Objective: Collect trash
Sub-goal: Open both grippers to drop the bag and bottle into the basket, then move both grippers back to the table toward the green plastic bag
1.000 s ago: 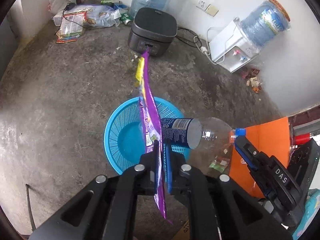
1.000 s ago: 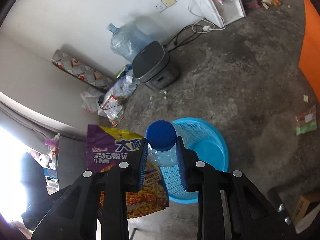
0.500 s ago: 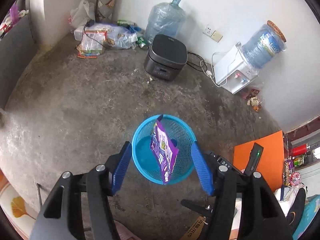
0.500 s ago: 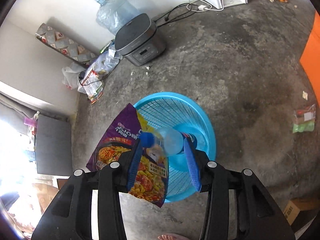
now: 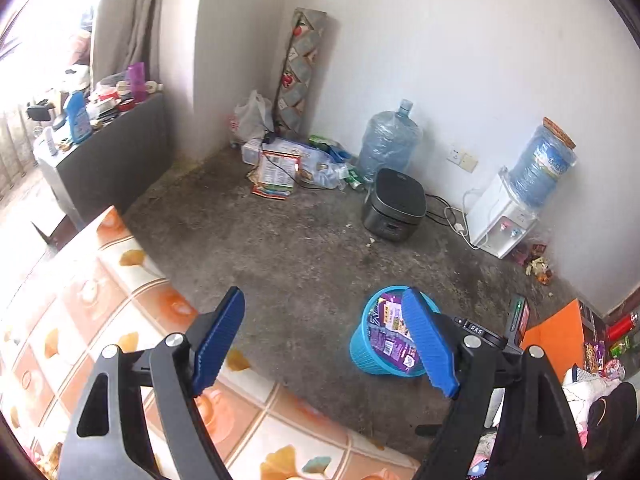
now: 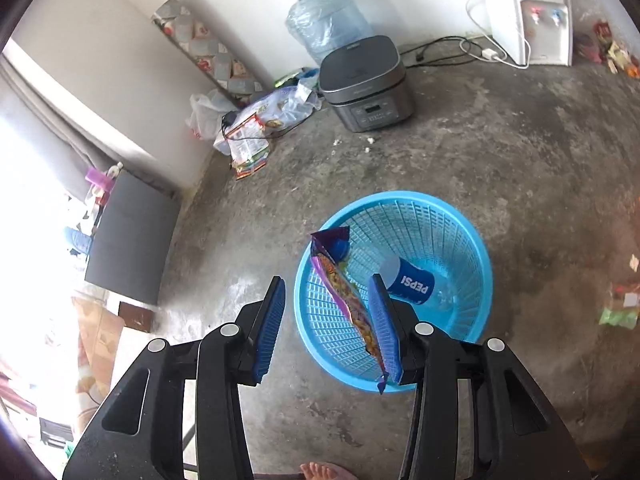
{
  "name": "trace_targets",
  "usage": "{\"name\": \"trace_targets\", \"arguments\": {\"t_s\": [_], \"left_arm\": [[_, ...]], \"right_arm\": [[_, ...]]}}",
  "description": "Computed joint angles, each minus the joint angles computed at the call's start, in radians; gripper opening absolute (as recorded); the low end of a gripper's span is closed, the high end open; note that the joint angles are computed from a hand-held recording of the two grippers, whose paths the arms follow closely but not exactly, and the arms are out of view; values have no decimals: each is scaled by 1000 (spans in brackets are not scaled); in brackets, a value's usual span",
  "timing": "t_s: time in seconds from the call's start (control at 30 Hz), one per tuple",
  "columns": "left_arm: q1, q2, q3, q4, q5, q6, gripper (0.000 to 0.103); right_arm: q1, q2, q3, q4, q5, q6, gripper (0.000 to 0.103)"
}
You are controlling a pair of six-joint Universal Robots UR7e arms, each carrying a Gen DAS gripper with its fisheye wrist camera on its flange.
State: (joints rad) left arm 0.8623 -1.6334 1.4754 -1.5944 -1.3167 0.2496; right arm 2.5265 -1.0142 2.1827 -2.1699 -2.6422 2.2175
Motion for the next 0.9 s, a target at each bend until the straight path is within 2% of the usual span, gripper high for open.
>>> {"name": "trace_targets", "arguments": {"t_s": [0.13, 0.2, 0.3, 0.37, 0.43, 0.53, 0.63, 0.7, 0.8, 0.9], "left_arm": [[44, -42, -65, 39, 30, 10, 79], [67, -68, -91, 52, 34, 6, 81], [110, -106, -117, 49, 39, 7, 82], [135, -129, -128, 50, 54, 4, 83], [164, -141, -148, 63, 61, -4, 83], [207, -152, -177, 72, 68, -10, 83], [231, -174, -188, 37, 88, -2, 83], [250, -186, -200, 6, 88, 9, 83], [276, -206, -210, -46, 75, 31, 83], [303, -218, -227, -73, 59, 52, 83]], "right_arm": [[-18, 9, -10, 6, 32, -39, 42], [-36, 16, -1, -32, 53, -83, 43], [-61, 34, -3, -47, 85, -122, 55], [-77, 47, -12, -28, 96, -136, 58], [-103, 56, -24, 26, 106, -129, 60], [-142, 58, -26, 40, 138, -145, 60], [-121, 71, -54, 73, 122, -109, 60], [-79, 89, -117, 191, 94, -48, 60], [-6, 136, -263, 462, 44, 63, 60], [64, 201, -435, 735, -1, 131, 63]]}}
